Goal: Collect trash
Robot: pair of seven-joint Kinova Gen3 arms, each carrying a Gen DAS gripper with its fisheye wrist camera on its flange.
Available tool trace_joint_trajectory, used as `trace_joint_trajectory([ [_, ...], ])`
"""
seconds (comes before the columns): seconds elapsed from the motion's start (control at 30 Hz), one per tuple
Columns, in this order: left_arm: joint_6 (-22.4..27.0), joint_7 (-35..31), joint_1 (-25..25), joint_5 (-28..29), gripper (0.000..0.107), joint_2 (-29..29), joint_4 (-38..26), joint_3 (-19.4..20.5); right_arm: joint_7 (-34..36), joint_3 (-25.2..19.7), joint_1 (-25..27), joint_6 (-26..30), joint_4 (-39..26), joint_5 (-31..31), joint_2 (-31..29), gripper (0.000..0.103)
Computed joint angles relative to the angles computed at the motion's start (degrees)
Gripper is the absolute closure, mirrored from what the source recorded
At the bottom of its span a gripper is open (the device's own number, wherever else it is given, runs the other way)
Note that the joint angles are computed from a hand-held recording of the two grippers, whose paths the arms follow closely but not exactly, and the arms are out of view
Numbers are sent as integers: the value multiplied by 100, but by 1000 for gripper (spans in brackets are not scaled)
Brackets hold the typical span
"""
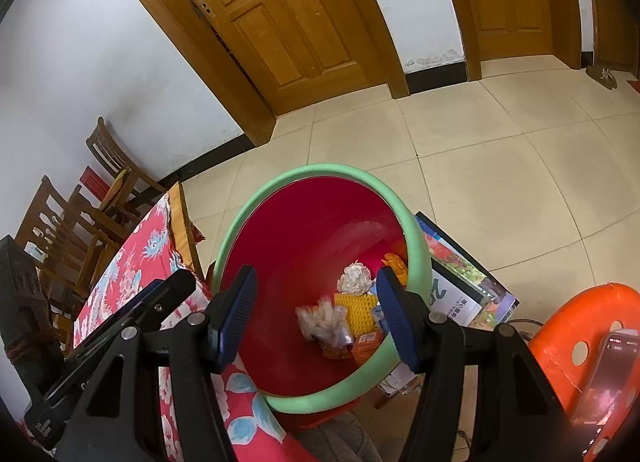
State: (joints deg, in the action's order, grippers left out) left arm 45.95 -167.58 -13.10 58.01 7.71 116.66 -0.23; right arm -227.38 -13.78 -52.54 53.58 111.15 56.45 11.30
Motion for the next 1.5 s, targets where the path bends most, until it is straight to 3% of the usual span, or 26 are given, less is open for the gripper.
trace_joint_trajectory([
  [0.33,207,-31,-282,-68,48,-452,190,-363,231,-114,-267,350,-288,78,50,37],
  [0.63,385,-53,-599,-177,41,-883,343,-835,659,-151,-664,699,-785,151,266,34],
  [1.1,69,84,-960,-475,32,-1397,685,-1424,1302,-39,-1359,1291,-1494,153,666,19],
  [1.3,-200,158,-962,-650,32,-1602,848,-1550,1438,14,-1596,1439,-1658,123,818,19],
  [1.5,-127,59,-937,-645,32,-1688,915,-1768,1489,78,-1753,1565,-1762,104,922,19],
])
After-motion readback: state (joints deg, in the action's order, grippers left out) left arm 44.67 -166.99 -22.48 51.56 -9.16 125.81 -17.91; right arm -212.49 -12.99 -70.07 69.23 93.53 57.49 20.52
